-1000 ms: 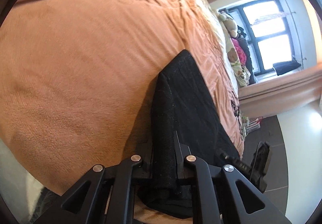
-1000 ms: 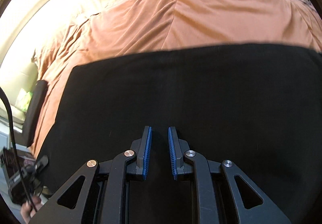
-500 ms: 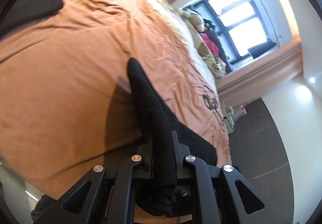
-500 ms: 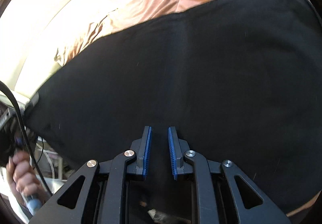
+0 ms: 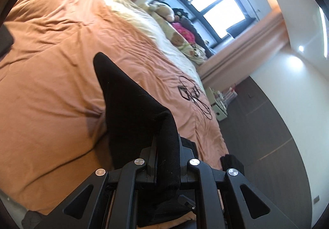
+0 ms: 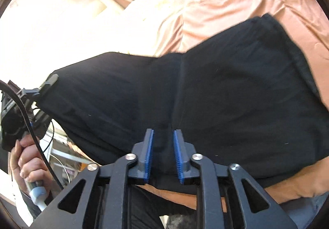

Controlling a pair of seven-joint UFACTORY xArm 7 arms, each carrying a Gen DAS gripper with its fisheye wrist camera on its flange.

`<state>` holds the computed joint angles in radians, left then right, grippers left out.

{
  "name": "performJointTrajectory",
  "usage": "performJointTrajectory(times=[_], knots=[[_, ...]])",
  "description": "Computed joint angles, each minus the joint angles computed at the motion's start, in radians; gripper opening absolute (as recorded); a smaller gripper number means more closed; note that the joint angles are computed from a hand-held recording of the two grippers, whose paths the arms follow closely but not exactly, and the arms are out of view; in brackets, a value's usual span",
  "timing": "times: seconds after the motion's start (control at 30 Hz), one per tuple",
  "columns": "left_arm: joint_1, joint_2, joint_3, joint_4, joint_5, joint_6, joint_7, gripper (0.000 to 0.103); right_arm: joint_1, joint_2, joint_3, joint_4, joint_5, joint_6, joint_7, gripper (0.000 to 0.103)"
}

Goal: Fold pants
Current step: 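Lift the black pants edge with the left gripper and fold it over the pants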

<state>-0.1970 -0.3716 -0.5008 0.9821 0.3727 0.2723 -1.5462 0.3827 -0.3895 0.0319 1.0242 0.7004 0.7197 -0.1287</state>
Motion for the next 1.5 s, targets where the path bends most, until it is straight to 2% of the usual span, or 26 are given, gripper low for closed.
performJointTrajectory(times=[0.03,0.07,0.17,0.33,0.4,0.43,0.53,0.67,0.73,0.83,1.07,1.23,1.3,1.4,1.5], knots=[[0.003,0.027,-0.008,0.030,0.009,0.003,0.008,0.012,-0.002,-0.020,-0.013,-0.014,0.010,-0.004,-0.017,0.046],[0.003,0.048,-0.013,0.052,0.019,0.009,0.012,0.012,-0.004,-0.039,-0.021,-0.028,0.013,-0.006,-0.026,0.055],[-0.014,0.119,-0.017,0.126,0.066,0.026,0.017,0.012,-0.015,-0.089,-0.050,-0.064,0.012,0.001,-0.049,0.067],[-0.073,0.240,-0.002,0.251,0.144,0.052,0.018,0.012,-0.042,-0.147,-0.094,-0.107,0.011,0.014,-0.051,0.080],[-0.103,0.288,0.004,0.305,0.172,0.064,0.019,0.012,-0.051,-0.166,-0.111,-0.120,0.014,0.023,-0.049,0.080],[-0.118,0.310,0.007,0.329,0.188,0.070,0.019,0.012,-0.056,-0.188,-0.090,-0.141,0.016,0.005,-0.023,0.080],[-0.169,0.374,0.023,0.396,0.218,0.088,0.027,0.012,-0.065,-0.235,-0.096,-0.171,0.003,0.002,0.006,0.080],[-0.238,0.458,0.051,0.476,0.224,0.095,0.051,0.012,-0.071,-0.313,-0.104,-0.218,-0.017,-0.003,0.052,0.080],[-0.270,0.502,0.065,0.518,0.211,0.101,0.076,0.012,-0.076,-0.349,-0.131,-0.247,-0.026,-0.001,0.056,0.080],[-0.322,0.593,0.082,0.612,0.188,0.133,0.136,0.012,-0.094,-0.402,-0.161,-0.281,-0.046,0.014,0.074,0.080],[-0.410,0.793,0.092,0.810,0.063,0.175,0.308,0.012,-0.135,-0.473,-0.203,-0.335,-0.088,0.051,0.113,0.080],[-0.461,0.880,0.101,0.904,-0.033,0.232,0.416,0.012,-0.157,-0.505,-0.221,-0.353,-0.103,0.079,0.138,0.080],[-0.477,0.896,0.111,0.910,-0.068,0.229,0.439,0.013,-0.159,-0.509,-0.229,-0.355,-0.102,0.083,0.140,0.080],[-0.499,0.906,0.132,0.926,-0.115,0.248,0.475,0.018,-0.165,-0.518,-0.234,-0.355,-0.105,0.093,0.147,0.080],[-0.494,0.886,0.132,0.884,-0.187,0.207,0.522,0.035,-0.163,-0.520,-0.239,-0.349,-0.101,0.098,0.147,0.080]])
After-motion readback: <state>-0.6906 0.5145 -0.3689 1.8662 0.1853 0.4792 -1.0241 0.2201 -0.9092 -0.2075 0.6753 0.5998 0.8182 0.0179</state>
